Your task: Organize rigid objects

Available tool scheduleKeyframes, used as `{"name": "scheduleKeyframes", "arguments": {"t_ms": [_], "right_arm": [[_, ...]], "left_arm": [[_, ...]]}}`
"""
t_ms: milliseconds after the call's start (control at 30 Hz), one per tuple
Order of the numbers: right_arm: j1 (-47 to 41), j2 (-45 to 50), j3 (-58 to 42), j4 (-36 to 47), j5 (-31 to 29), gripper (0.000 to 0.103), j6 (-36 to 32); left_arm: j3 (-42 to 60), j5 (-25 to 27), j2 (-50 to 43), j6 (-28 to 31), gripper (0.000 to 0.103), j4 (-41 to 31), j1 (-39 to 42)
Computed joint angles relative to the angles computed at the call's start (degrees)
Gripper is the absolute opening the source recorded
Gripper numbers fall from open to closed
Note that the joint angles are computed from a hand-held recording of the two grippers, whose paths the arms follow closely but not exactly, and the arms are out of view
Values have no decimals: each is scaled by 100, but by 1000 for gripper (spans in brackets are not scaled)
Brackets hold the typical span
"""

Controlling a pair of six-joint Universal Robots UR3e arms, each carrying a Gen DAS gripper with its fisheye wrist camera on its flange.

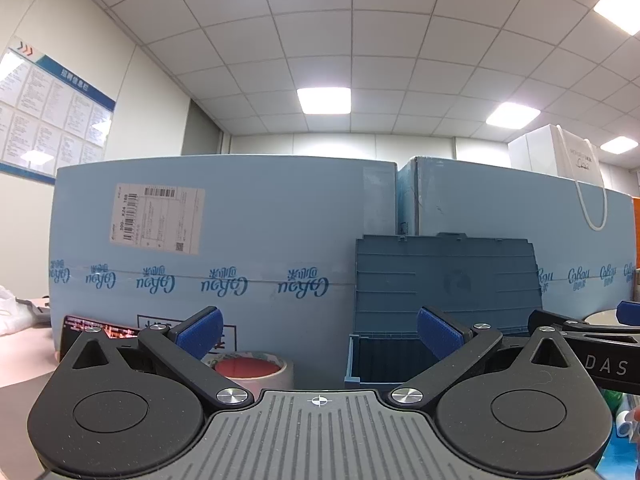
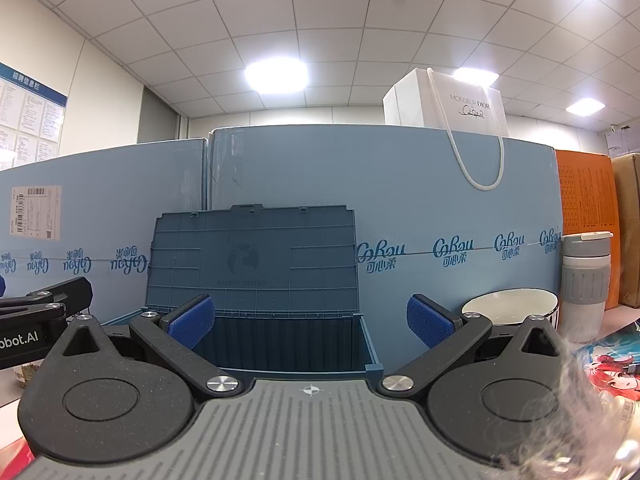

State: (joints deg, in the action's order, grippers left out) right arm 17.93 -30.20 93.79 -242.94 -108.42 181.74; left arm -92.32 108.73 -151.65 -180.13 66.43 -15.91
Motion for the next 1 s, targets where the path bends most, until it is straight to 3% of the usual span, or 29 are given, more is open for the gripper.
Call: {"name": "scheduleKeyframes", "arguments": {"t_ms": [1000], "right_arm": [[-2,1,-7,22,2,103,10]], "left_arm": [[25,-51,-20,-19,103,-7,15]]}}
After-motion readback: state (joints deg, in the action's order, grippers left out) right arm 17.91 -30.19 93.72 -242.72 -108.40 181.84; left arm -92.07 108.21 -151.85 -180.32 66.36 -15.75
